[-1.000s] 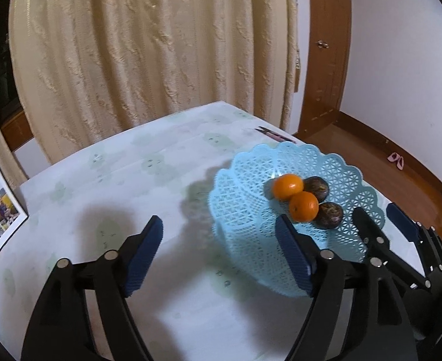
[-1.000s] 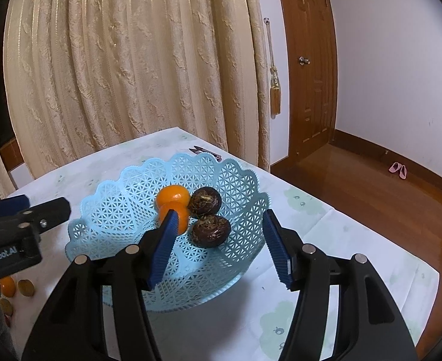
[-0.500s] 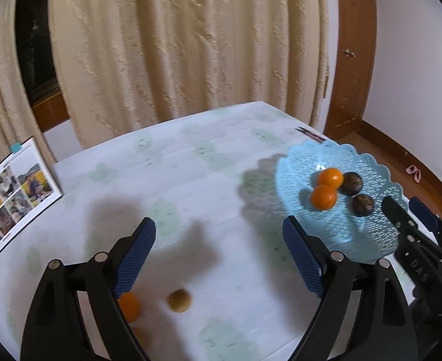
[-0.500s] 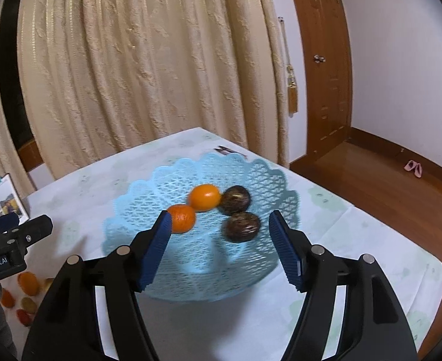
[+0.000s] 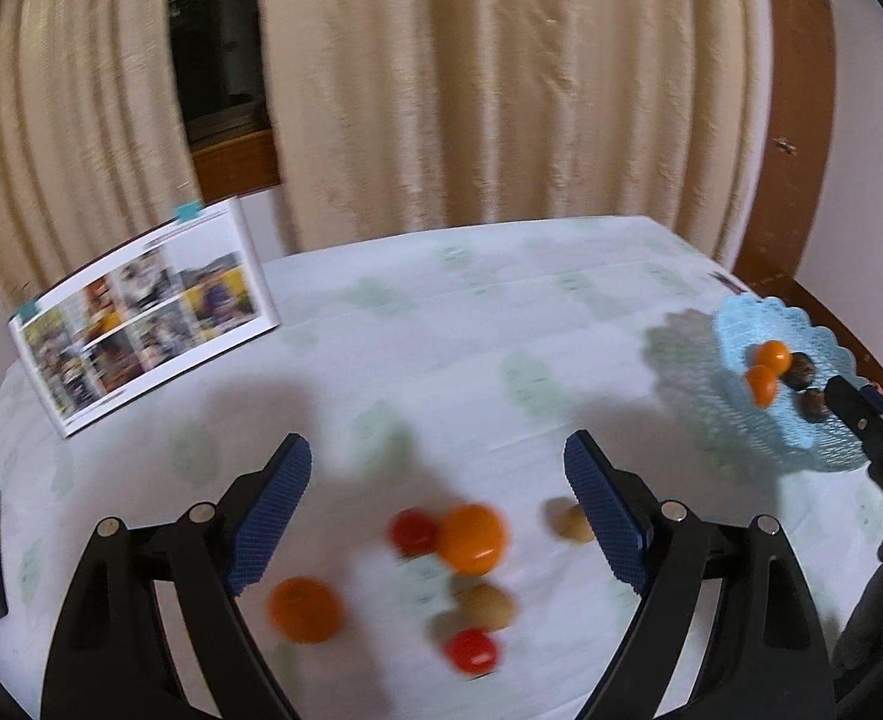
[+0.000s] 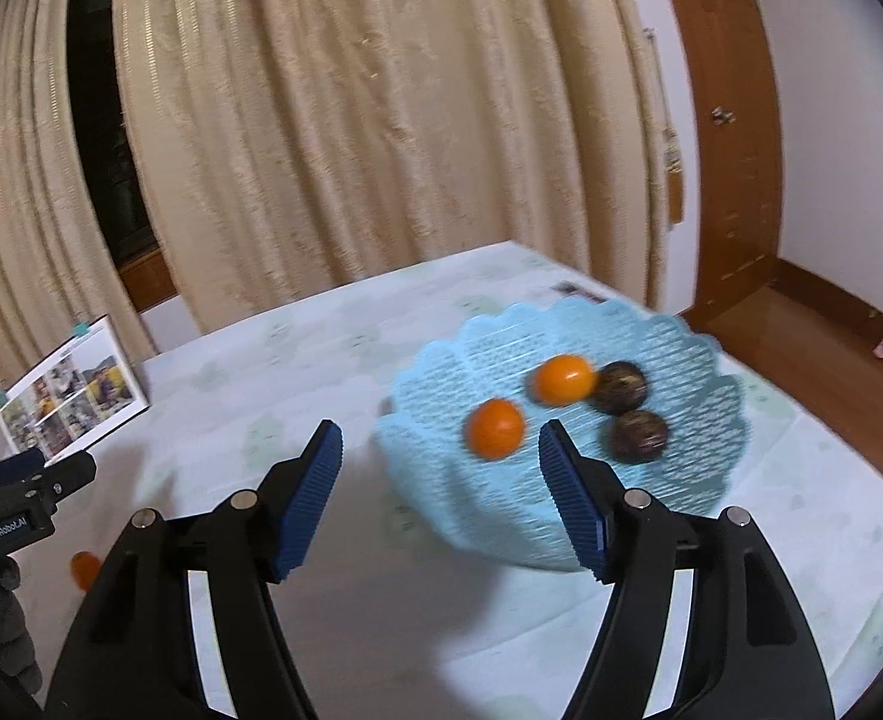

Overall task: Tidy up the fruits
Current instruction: 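Grasp another tangerine on the table with the left tool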

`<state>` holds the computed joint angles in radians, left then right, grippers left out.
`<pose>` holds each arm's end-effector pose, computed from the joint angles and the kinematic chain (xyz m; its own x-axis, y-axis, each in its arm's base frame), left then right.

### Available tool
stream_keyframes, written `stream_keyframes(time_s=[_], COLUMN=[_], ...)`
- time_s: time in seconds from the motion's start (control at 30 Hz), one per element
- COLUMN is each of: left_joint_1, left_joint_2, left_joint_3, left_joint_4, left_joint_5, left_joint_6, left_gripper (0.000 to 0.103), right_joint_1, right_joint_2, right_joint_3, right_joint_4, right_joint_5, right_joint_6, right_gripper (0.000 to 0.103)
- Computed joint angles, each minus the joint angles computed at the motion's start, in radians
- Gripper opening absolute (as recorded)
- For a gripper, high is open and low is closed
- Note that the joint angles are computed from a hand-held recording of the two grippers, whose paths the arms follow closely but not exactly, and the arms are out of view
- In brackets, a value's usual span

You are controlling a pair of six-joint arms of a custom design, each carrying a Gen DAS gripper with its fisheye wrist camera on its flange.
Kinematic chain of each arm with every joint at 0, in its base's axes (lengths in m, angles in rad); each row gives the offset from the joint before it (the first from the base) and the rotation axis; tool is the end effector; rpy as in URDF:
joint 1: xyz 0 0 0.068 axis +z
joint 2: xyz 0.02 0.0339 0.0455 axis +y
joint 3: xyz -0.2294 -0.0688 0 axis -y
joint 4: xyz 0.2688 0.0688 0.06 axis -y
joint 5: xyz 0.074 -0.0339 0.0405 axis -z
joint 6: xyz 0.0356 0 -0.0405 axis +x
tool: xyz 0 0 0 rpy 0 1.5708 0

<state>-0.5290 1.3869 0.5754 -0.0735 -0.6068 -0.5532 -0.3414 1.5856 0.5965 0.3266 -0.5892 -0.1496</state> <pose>0.2451 -0.1197 0.1055 -0.6225 -0.1361 -0.7707 -0.2636 0.9637 0.0428 0.2920 -0.0828 0.0875 -0.5531 0.0650 -0.8306 -0.2194 0.9504 0.2205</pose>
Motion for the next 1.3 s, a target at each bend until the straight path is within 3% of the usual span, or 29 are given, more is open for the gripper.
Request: stream_keyframes(time_s=[0.27, 0.6, 0.9, 1.07, 1.17, 1.3], left_joint_1=[0.08, 0.165, 0.205, 0.22, 0.214, 0.211], left_joint_2=[-0.138, -0.016, 0.091, 0.114, 0.084, 0.051], left_joint_3=[-0.179, -0.253, -0.245, -0.252, -0.268, -0.281], left_joint_4=[-0.004, 0.137, 0.222, 0.257, 0.264, 0.251], left_joint_5=[0.033, 0.134, 0.192, 0.221, 0.232, 0.231], left_joint_6=[-0.036, -0.038, -0.024, -0.016, -0.01, -0.014], left_gripper=[0.086, 0.086, 0.068, 0.054, 0.04, 0.04], right_joint_1=[0.114, 0.247, 0.338, 0.392, 0.436, 0.483], right_joint_2=[-0.034, -0.035, -0.027, 0.008, 0.034, 0.072], right_joint_3=[-0.039, -0.055, -0.041, 0.001, 0.023, 0.056], right_joint_4=[-0.031, -0.091, -0.14, -0.19, -0.207, -0.229], right_joint_5=[0.033, 0.063, 0.074, 0.061, 0.072, 0.082], right_joint_6=[-0.011, -0.05, -0.076, -0.097, -0.105, -0.109], right_gripper=[0.07, 0.07, 0.07, 0.07, 0.07, 0.07])
